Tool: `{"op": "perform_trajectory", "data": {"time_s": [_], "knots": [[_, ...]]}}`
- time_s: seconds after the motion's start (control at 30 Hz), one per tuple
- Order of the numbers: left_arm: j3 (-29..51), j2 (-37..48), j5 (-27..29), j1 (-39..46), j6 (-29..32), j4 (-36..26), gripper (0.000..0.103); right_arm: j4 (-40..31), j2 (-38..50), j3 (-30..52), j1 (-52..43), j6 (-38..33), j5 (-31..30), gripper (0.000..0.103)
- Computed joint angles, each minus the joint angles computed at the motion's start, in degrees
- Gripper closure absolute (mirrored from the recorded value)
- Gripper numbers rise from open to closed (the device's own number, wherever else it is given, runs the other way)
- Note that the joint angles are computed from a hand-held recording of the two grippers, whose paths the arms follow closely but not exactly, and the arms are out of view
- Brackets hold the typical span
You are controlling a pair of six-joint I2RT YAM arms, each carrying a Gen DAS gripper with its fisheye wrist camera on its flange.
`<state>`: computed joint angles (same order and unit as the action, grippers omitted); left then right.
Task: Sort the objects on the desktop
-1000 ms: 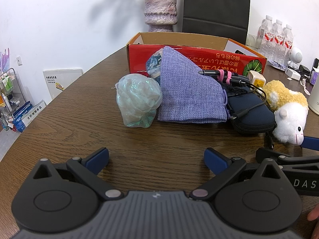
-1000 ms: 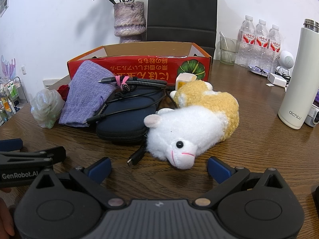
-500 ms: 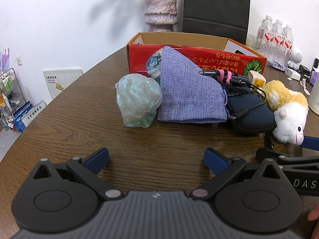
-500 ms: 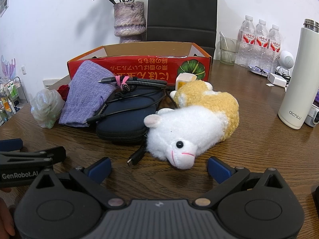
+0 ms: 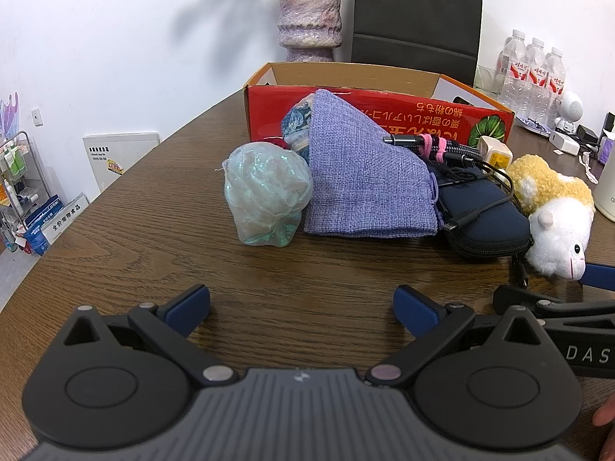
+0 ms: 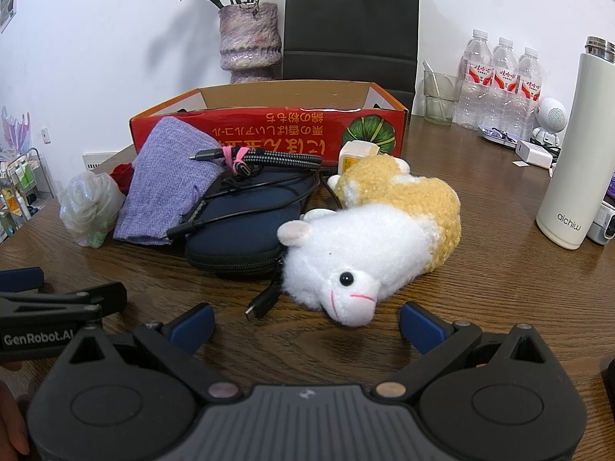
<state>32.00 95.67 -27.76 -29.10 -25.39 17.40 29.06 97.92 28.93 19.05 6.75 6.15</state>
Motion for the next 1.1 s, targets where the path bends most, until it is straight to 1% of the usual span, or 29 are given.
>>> {"op": "perform_trajectory", "data": {"time_s": [0.33, 0.4, 0.53, 0.63, 0.7, 0.77, 0.83, 0.87, 0.9, 0.93, 0.97, 1.03, 1.07, 1.1], "knots": [[-0.3, -0.1, 0.2, 0.1, 0.5, 0.5, 0.000, 0.0, -0.4, -0.6, 0.6, 0.1, 0.6, 0.000], [-2.4, -2.1, 1.3, 0.6, 2.5, 2.4, 0.000, 0.3, -0.8, -1.1, 0.6, -0.3, 0.3, 0.000], [-6.6, -8.3, 2.4, 2.8, 4.9, 7.7, 0.000, -3.6, -5.0, -2.1, -1.6, -1.1, -3.0, 0.003], [-3.8, -8.1, 2.8, 6.3, 5.9, 6.9, 0.000, -0.9, -9.1, -4.6, -5.6, 3.0, -7.4, 0.004], [-0.1, -5.5, 4.5, 9.3, 6.1, 5.8, 0.000, 0.5, -9.9, -4.2, -7.9, 6.0, -8.9, 0.004], [4.6, -2.7, 6.6, 11.8, 5.0, 1.8, 0.003, 1.0, -8.2, -2.0, -8.5, 7.4, -6.9, 0.004], [7.4, -1.1, 11.0, 14.1, 4.7, 0.1, 0.004, 0.0, -5.1, 1.3, -8.6, 8.1, -4.4, 0.009], [9.2, -0.2, 13.7, 15.3, 3.9, -1.7, 0.006, -0.4, -3.6, 2.7, -8.8, 8.0, -3.7, 0.010], [10.2, 0.0, 15.9, 16.4, 2.9, -3.4, 0.016, -2.0, -2.1, 4.5, -8.8, 7.4, -3.0, 0.010], [11.3, 0.2, 16.9, 16.9, 1.8, -5.6, 0.029, -3.3, -0.9, 5.9, -8.9, 6.6, -2.8, 0.011], [11.8, 0.3, 17.6, 17.2, 1.7, -6.8, 0.035, -2.8, -0.4, 5.9, -9.3, 6.2, -3.6, 0.014], [11.0, -0.1, 18.4, 17.2, 3.0, -6.6, 0.055, -2.3, -0.6, 5.4, -10.4, 5.4, -6.2, 0.026], [10.6, -0.2, 18.5, 17.1, 3.3, -6.7, 0.058, -2.6, -1.3, 5.1, -10.7, 4.4, -6.8, 0.028], [10.0, -0.6, 18.6, 17.1, 3.4, -6.7, 0.059, -3.1, -2.1, 4.7, -10.6, 3.1, -6.2, 0.035]]}}
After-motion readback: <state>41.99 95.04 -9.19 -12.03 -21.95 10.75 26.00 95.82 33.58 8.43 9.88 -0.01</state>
